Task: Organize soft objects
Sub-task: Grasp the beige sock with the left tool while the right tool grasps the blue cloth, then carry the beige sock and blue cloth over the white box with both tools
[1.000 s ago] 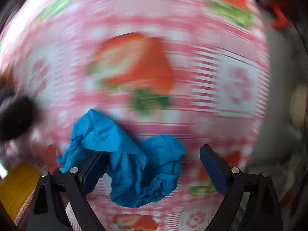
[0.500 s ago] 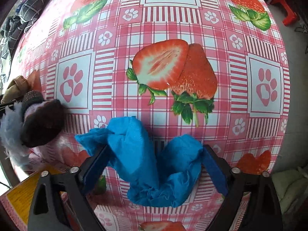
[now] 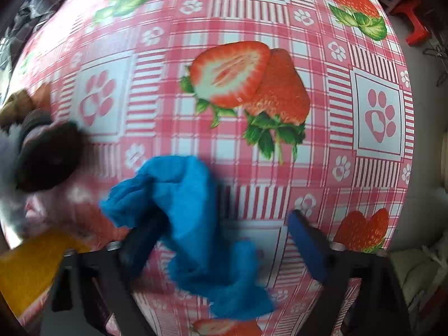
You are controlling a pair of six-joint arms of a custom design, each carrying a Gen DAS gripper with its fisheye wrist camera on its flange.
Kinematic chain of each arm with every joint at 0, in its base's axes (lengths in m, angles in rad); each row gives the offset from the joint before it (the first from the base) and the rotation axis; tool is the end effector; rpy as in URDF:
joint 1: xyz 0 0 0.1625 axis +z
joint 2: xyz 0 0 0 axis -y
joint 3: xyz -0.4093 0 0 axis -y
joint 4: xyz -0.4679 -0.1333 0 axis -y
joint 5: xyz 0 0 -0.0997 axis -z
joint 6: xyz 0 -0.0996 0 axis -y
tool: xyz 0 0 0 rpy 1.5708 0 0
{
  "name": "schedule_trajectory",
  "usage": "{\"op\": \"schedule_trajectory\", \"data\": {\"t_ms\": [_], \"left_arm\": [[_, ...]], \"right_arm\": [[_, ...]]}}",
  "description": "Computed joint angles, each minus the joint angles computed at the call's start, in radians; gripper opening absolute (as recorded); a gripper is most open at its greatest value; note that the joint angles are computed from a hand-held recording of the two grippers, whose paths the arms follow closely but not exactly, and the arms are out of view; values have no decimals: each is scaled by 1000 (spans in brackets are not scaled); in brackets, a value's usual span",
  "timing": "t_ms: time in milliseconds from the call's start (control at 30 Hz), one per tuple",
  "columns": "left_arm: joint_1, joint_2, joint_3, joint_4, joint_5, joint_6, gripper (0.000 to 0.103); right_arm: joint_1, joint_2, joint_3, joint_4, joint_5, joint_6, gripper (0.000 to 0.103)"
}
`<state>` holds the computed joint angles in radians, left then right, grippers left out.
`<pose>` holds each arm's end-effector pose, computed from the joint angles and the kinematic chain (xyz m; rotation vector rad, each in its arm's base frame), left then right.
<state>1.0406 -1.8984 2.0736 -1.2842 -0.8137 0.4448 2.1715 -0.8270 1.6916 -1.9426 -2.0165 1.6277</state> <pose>-0.0212 -0.4350 0.3592 1.2797 1.9501 0.5060 0.4284 -0.4654 -0.0186 -1.1042 -2.2482 0.2313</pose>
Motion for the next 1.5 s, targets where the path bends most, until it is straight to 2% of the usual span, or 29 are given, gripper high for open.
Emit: {"op": "schedule_trajectory", "data": {"t_ms": [33, 67, 100, 167, 367, 867, 1100, 1500], "left_arm": [[-2, -4, -5, -2, -9, -1, 28], [-5, -8, -12, -6, -19, 0, 28], [-9, -14, -19, -10, -28, 3, 28], [-18, -23, -36, -11, -49, 8, 27], [-47, -43, -101, 28, -117, 14, 27], [-162, -125, -151, 179, -270, 3, 28], [-162, -137, -191, 227, -287, -11, 28], [-124, -184, -281, 328, -272, 57, 28]], "right_arm": [[8, 2, -7, 4, -2, 5, 45], [15, 1, -8, -2, -3, 8, 18], [17, -4, 1, -28, 4, 9, 12], [25, -14, 17, -59, 8, 41, 11], [74, -57, 55, -136, -44, 134, 11], [172, -138, 58, -56, -102, 309, 11], [212, -138, 23, 2, -123, 371, 11], [247, -73, -86, 54, -153, 390, 11]]}}
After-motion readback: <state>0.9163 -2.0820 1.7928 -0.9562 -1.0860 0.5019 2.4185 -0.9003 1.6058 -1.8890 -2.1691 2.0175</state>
